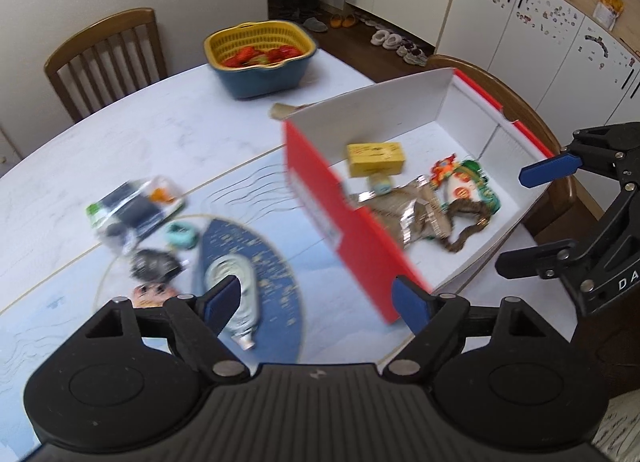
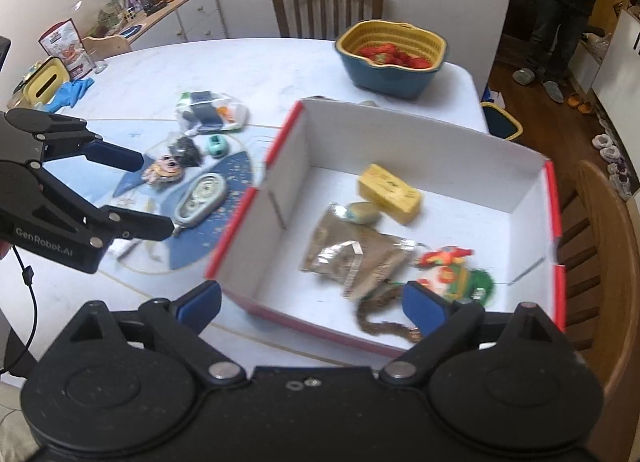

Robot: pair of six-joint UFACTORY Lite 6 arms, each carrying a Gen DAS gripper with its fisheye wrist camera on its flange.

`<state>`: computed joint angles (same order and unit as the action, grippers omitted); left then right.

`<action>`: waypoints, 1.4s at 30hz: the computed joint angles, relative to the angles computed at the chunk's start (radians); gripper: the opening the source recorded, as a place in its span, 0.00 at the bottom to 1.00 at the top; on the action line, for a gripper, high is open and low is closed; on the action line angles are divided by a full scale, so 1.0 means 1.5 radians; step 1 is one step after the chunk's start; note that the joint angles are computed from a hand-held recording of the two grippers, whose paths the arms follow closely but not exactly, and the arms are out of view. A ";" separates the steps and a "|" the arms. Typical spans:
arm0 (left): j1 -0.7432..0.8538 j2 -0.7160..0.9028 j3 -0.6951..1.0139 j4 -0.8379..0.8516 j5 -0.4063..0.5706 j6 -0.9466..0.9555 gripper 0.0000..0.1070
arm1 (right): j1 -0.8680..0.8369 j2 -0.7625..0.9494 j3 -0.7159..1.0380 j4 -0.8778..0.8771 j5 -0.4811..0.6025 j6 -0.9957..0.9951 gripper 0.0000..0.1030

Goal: Organize objects
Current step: 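Withdraw both tools from the shoebox back over the table items, then grasp the white tape dispenser with right tool while left tool grasps the bead bag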

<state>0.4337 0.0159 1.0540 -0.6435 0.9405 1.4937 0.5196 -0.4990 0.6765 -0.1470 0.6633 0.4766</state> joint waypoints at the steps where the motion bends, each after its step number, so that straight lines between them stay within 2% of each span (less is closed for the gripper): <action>1: 0.020 0.018 0.017 0.000 0.010 0.014 0.82 | 0.023 0.017 0.009 -0.015 -0.004 0.032 0.94; 5: 0.098 0.106 0.101 0.006 0.055 0.057 0.94 | 0.101 0.094 0.061 -0.054 -0.018 0.124 0.94; 14: 0.197 0.292 0.249 0.040 0.029 0.126 0.95 | 0.199 0.332 0.237 -0.102 -0.052 0.248 0.94; 19: 0.232 0.371 0.305 0.055 0.021 0.152 0.95 | 0.221 0.474 0.360 -0.099 -0.055 0.262 0.94; 23: 0.248 0.394 0.301 0.045 -0.014 0.180 0.95 | 0.225 0.574 0.459 -0.095 -0.040 0.257 0.94; 29: 0.259 0.424 0.305 0.048 -0.008 0.190 0.95 | 0.202 0.700 0.579 -0.098 -0.011 0.255 0.94; 37: 0.235 0.394 0.206 0.037 -0.054 0.234 0.95 | 0.166 0.864 0.738 -0.074 0.039 0.240 0.93; 42: 0.217 0.381 0.162 0.012 -0.094 0.261 0.95 | 0.145 0.928 0.808 -0.064 0.068 0.251 0.93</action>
<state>0.7593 0.5880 1.2964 -0.6262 0.7990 1.8849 0.7369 0.8932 1.8884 -0.2427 0.7648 0.8530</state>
